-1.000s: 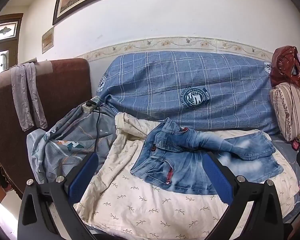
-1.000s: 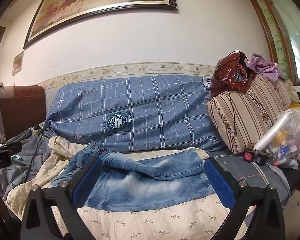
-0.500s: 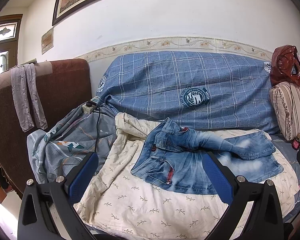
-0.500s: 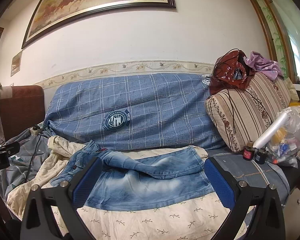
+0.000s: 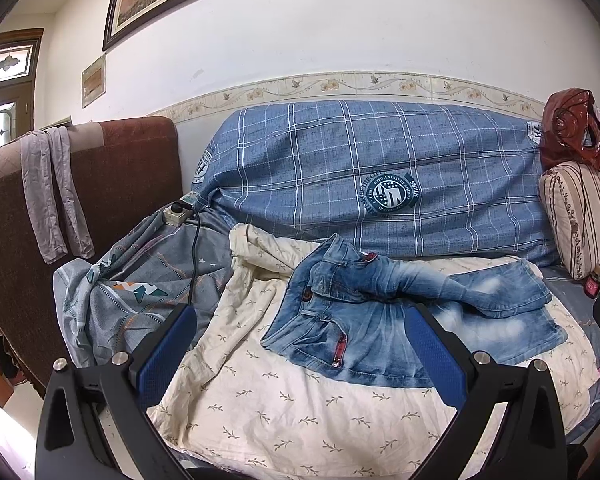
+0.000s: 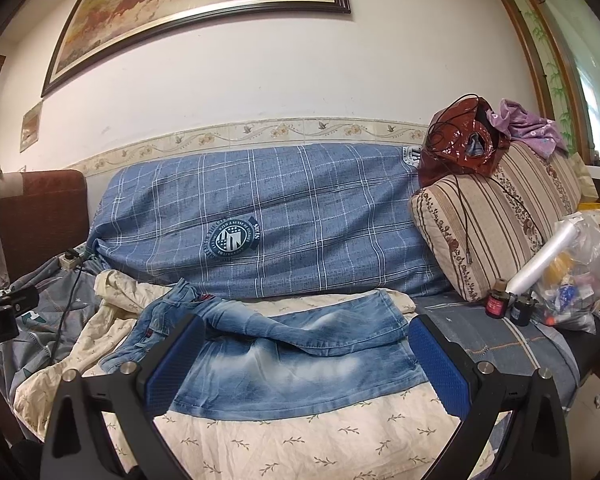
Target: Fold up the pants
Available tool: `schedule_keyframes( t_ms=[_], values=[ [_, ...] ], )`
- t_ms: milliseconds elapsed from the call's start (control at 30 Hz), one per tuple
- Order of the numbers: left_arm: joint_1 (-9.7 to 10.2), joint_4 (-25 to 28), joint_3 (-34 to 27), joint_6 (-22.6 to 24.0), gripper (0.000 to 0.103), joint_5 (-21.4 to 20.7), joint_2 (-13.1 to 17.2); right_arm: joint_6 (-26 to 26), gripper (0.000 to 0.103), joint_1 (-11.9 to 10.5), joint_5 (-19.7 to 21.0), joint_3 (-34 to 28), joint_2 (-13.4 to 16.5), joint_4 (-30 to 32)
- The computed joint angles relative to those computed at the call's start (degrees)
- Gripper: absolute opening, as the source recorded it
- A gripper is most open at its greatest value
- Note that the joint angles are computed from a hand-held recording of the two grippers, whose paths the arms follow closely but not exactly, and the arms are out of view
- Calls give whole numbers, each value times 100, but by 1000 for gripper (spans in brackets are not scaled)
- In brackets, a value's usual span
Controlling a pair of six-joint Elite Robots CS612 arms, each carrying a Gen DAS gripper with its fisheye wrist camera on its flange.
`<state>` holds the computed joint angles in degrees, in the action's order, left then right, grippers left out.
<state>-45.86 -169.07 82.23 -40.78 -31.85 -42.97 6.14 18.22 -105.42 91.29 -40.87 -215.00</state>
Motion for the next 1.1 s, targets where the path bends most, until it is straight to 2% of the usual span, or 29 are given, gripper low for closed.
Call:
schedule_keyframes(
  t_ms=[1100],
  values=[
    [37, 112, -38, -6, 103, -186, 45, 53, 103, 5, -14, -13, 24, 89]
  ],
)
